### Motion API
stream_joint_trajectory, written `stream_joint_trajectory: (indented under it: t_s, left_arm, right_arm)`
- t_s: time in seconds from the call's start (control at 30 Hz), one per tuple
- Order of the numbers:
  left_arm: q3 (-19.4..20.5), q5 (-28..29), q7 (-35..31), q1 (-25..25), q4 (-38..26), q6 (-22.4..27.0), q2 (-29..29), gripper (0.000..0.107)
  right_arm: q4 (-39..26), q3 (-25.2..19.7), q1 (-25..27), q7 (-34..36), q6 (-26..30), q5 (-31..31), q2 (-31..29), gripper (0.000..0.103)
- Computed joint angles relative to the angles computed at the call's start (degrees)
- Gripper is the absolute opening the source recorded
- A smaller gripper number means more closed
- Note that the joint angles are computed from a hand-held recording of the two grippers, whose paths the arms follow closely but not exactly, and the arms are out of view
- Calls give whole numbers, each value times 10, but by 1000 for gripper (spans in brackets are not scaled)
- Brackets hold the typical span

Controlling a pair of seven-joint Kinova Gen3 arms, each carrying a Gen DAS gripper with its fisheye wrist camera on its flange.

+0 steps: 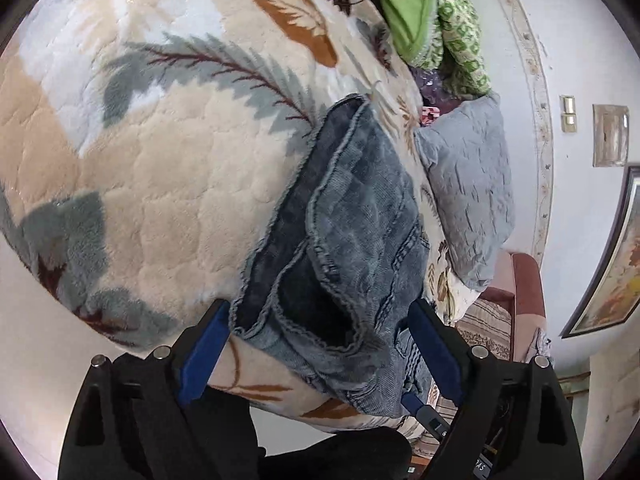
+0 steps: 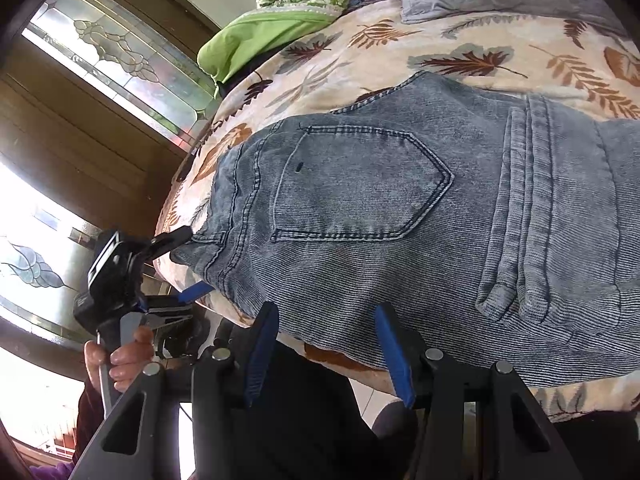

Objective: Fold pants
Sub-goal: 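Grasp the folded end of the jeans with the left tool and lift it, then fold the held end over the jeans and lay it down with the left tool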

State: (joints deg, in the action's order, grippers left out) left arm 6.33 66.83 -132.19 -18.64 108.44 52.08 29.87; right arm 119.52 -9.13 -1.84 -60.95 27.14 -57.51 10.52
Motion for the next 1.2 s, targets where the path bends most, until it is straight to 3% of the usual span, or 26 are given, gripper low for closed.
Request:
stream_joint_trajectory:
  t_s: [0.07,0.13,0.17,0.4,0.5,0.6,0.67,0.73,0.87,1.03,1.2]
  left_arm:
    - [1,1,-5,5,1,-10,-3,87]
    - [2,9,-17,7,5,-21,-7,70]
    - [0,3,-17,10,3,-25,-8,53]
    - [2,-33,2,35,3,-80,-33,19]
    - [6,-55,11,53,5,-108,-65,15]
    - [14,-77,9,76,6,-135,-107,14]
    - [20,-117,36,108,-6,-153,-134,14]
    - [12,-160,65,150,-20,-163,-153,14]
    - [40,-208,95,194,-52,-165,-170,13]
    - [63,-293,163,285,-117,-163,-160,13]
    - [86,-390,237,382,-189,-148,-100,13]
  right_arm:
    - [1,0,2,6,0,-4,-1,53]
    - [0,0,3,11,-1,-8,1,53]
    - [-2,0,1,9,-2,-6,3,53]
    - [2,-13,11,37,-8,-29,11,53]
    - [21,-11,31,80,-10,-75,3,53]
    - [45,20,43,142,-1,-140,-13,53]
    - [64,30,74,186,9,-187,-24,53]
    - [84,58,93,233,30,-234,-33,54]
    - [126,122,131,316,72,-311,-47,54]
    - [174,197,212,404,159,-367,-37,54]
    - [200,249,299,450,235,-372,-12,54]
